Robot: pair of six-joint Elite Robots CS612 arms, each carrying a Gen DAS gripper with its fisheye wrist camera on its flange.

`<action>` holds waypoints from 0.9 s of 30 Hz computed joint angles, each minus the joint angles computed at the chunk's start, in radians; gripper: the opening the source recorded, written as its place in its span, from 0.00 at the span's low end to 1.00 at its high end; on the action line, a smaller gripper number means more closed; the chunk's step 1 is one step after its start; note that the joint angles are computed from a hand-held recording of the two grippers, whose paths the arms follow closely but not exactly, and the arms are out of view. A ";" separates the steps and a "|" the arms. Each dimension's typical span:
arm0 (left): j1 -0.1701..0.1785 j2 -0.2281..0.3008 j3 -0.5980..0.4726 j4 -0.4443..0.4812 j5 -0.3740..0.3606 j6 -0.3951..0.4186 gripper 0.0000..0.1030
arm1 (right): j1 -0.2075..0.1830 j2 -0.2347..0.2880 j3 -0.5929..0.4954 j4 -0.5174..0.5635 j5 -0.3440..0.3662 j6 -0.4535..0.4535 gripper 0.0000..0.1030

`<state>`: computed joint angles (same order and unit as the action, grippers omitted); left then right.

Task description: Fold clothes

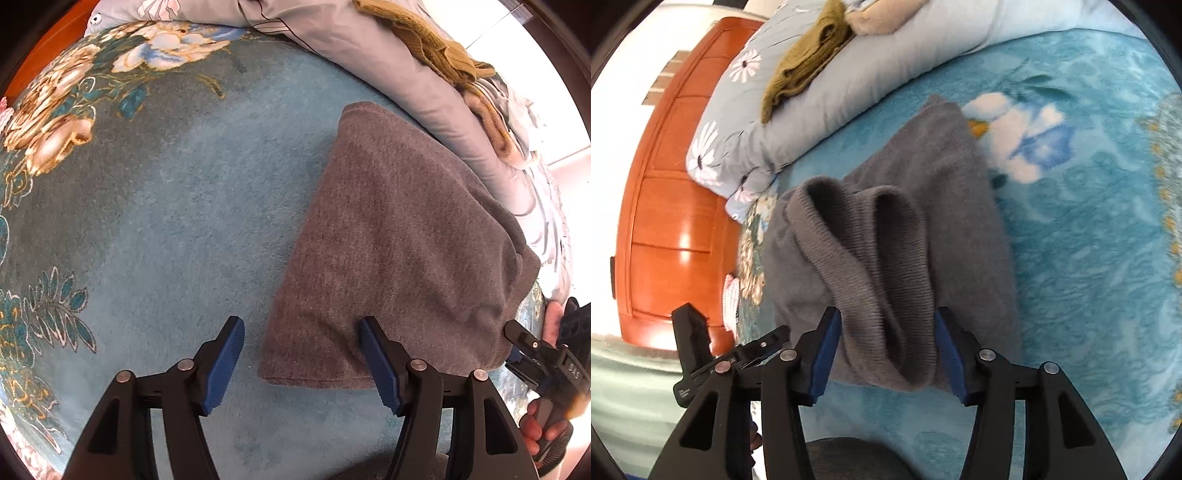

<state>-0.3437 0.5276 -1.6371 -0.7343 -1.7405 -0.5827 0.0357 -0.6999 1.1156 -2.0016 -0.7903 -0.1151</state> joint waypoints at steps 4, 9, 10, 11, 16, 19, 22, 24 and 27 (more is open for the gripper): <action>-0.001 0.001 -0.006 0.007 -0.002 -0.001 0.68 | 0.002 0.022 -0.017 -0.011 0.008 0.059 0.54; -0.004 0.003 -0.019 0.020 -0.005 0.001 0.68 | -0.006 0.030 0.002 -0.092 0.072 0.170 0.54; -0.004 0.004 -0.021 0.022 -0.006 -0.001 0.68 | -0.007 0.030 0.001 -0.085 0.089 0.160 0.54; -0.004 0.005 -0.023 0.023 -0.008 -0.005 0.68 | -0.007 0.030 -0.001 -0.078 0.106 0.148 0.54; -0.004 0.009 -0.036 0.029 -0.011 -0.015 0.68 | -0.002 0.032 -0.018 -0.034 0.125 0.089 0.38; -0.004 0.012 -0.043 0.033 -0.020 -0.022 0.68 | 0.005 0.038 -0.037 -0.017 0.076 0.081 0.37; -0.005 0.014 -0.051 0.039 -0.023 -0.024 0.68 | 0.008 0.048 -0.050 -0.020 0.043 0.121 0.38; -0.008 0.014 -0.056 0.046 -0.017 -0.019 0.68 | 0.008 0.052 -0.049 -0.034 0.046 0.151 0.38; -0.012 0.013 -0.062 0.055 -0.010 -0.015 0.69 | 0.006 0.051 -0.045 -0.042 0.049 0.174 0.32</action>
